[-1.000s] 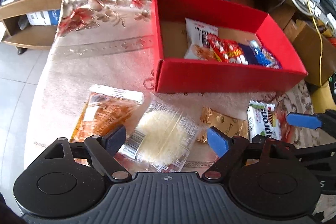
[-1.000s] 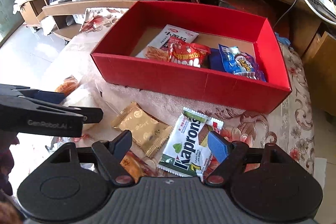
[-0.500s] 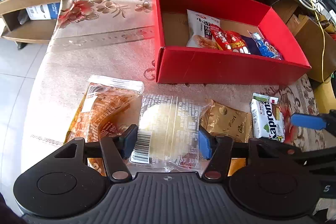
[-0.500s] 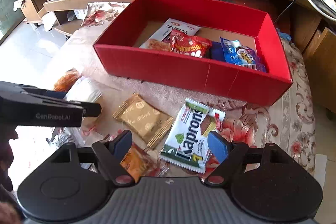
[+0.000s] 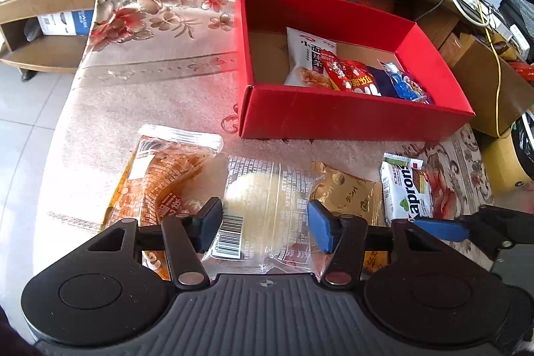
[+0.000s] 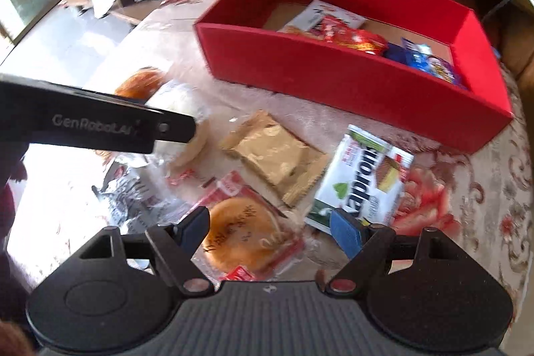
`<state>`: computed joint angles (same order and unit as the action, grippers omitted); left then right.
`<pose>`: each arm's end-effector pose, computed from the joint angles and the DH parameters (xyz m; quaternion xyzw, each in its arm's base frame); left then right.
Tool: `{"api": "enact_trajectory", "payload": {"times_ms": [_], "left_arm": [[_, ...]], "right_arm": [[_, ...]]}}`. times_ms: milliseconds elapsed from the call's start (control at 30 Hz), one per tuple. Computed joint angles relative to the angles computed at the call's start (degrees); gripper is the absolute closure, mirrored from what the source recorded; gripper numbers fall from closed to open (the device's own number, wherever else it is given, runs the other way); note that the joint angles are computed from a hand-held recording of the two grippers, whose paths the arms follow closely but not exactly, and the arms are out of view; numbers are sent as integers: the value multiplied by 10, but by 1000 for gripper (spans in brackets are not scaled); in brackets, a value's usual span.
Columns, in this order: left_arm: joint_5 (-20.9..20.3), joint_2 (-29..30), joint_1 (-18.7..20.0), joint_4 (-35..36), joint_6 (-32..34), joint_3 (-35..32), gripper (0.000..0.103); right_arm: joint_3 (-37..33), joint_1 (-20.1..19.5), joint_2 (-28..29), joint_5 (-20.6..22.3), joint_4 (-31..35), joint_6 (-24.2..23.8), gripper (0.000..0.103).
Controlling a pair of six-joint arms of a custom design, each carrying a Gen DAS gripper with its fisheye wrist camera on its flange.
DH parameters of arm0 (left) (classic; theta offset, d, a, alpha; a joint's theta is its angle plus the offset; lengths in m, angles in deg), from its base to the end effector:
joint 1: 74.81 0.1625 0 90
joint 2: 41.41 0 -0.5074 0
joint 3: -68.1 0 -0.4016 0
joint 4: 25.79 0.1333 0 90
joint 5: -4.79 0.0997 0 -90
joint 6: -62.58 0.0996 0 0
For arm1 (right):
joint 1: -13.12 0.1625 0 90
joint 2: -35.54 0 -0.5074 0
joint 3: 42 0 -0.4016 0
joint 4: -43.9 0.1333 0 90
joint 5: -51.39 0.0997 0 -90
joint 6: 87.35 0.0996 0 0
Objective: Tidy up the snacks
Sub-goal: 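Grasp clear bread bag with left tool while right tool grasps round pastry bag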
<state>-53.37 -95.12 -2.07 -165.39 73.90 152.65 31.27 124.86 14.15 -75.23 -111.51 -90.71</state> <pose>-0.0500 -0.7874 0.3175 0.1909 0.9305 -0.1705 0.2621 0.3783 -0.7492 -0.0228 0.1687 -0.9283 0.1602 0.2901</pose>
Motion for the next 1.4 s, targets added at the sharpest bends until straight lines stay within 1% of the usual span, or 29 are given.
{"api": "enact_trajectory", "payload": {"times_ms": [133,233,367,433,500,533,600,633,667,733,867,967,1033,1100,1200,1233,1333,1400], "left_arm": [[-2,0,1,4,-1,0,38],[2,3,2,14,-6,-4,37],[5,5,2,19,-6,-6,33],[3,5,3,20,-4,-6,31],[4,5,3,21,-4,-6,30],[4,5,3,23,-5,-7,30],[6,6,3,26,-8,-8,30],[6,7,2,26,-7,-8,30],[7,7,2,26,-7,-8,30],[8,6,1,26,-5,-6,30],[15,5,1,34,-4,-4,28],[15,5,0,40,-3,-5,25],[20,7,-1,40,2,-4,23],[30,12,-2,44,0,-5,22],[42,17,-1,49,-3,-8,23],[44,17,0,46,-2,-7,23],[47,17,-1,40,-3,-6,28],[47,17,-1,38,-2,-6,30]], "right_arm": [[-9,-4,5,27,15,-33,22],[-10,-6,6,42,26,-51,22],[-7,-5,4,45,42,-84,22],[-5,-5,2,48,56,-91,22],[0,-4,6,30,46,-99,22],[4,-1,7,22,34,-104,26],[13,1,5,16,19,-94,36],[17,1,2,13,13,-86,45],[21,1,-1,12,8,-76,48],[30,2,-8,5,3,-63,49],[51,2,-21,-10,-2,-43,50],[70,3,-34,-9,-16,-32,50],[75,5,-36,-16,-19,-29,50],[74,3,-35,-21,-21,-25,50],[66,-1,-29,-24,-11,-16,50],[63,-1,-27,-26,-10,-17,48],[55,-2,-20,-27,-10,-26,44],[50,-4,-18,-23,-14,-26,44]]}}
